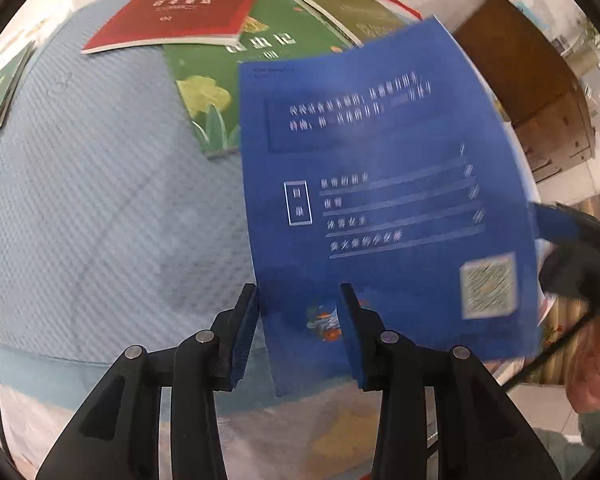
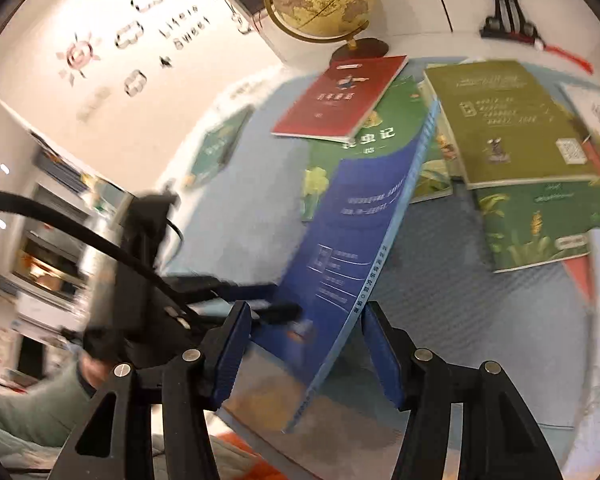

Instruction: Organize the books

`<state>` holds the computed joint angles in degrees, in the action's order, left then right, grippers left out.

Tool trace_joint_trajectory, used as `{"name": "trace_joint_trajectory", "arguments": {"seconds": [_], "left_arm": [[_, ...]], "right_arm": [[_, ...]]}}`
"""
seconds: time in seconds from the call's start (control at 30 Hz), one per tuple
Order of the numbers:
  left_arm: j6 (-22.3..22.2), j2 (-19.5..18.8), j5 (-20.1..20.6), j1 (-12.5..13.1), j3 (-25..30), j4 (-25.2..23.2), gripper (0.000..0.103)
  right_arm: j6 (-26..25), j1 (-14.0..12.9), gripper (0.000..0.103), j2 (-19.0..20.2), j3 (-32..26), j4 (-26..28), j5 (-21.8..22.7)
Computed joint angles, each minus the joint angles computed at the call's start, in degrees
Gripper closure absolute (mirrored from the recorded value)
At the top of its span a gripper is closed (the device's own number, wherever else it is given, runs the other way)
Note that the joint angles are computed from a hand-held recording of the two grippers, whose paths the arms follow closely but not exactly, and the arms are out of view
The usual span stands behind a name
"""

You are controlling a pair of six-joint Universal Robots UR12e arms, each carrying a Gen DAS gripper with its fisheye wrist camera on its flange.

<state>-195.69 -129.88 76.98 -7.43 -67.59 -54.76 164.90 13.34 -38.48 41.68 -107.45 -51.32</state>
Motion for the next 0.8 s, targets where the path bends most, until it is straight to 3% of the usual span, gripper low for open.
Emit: {"name": "trace_joint_trajectory", "arguments": {"seconds": [0.03,0.1,0.13,0.2,0.3,0.4,0.47,0.7,0.8], "left_arm": [[-0.4,-0.1,-1.0,0.0,-0.1,0.4,0.068],[-2.3,0.0,-3.6,0.4,-0.8,1.8,0.068],[-3.1,0.0,-3.0,0.3,-1.0,2.2,0.068],[-4.3,0.1,-2.8,0.4,-1.5,3.0,0.068],[-6.9,2.1,-4.6,1.5,-4.7,6.3,0.068],[-8.8,3.8,-1.5,1.6,-6.5,8.9,0.068],[-10.0,5.0,-2.1,2.1,-8.1,11.2,0.068],[-13.2,5.7,-13.7,4.2,-10.7,19.5,0.068],[-14.5,7.1,-14.1,5.4,-12.5,22.1,0.068]], "right_arm": [[2.2,-0.1,0.047,1.0,-0.7,-0.1,0.2],[5.3,-0.4,0.062,3.6,-3.5,3.4,-0.1],[6.7,-0.5,0.064,4.9,-5.1,5.1,0.1],[7.2,-0.4,0.073,5.7,-5.9,5.0,-0.6],[6.9,-1.1,0.089,6.0,-6.8,5.3,2.9],[6.4,-1.4,0.089,3.8,-4.0,1.4,2.1],[5.2,-1.1,0.089,3.0,-4.1,0.6,0.0],[0.1,1.7,0.088,1.8,-6.0,-0.1,-4.1],[0.7,3.3,0.082,1.9,-7.1,0.2,-3.4]]}}
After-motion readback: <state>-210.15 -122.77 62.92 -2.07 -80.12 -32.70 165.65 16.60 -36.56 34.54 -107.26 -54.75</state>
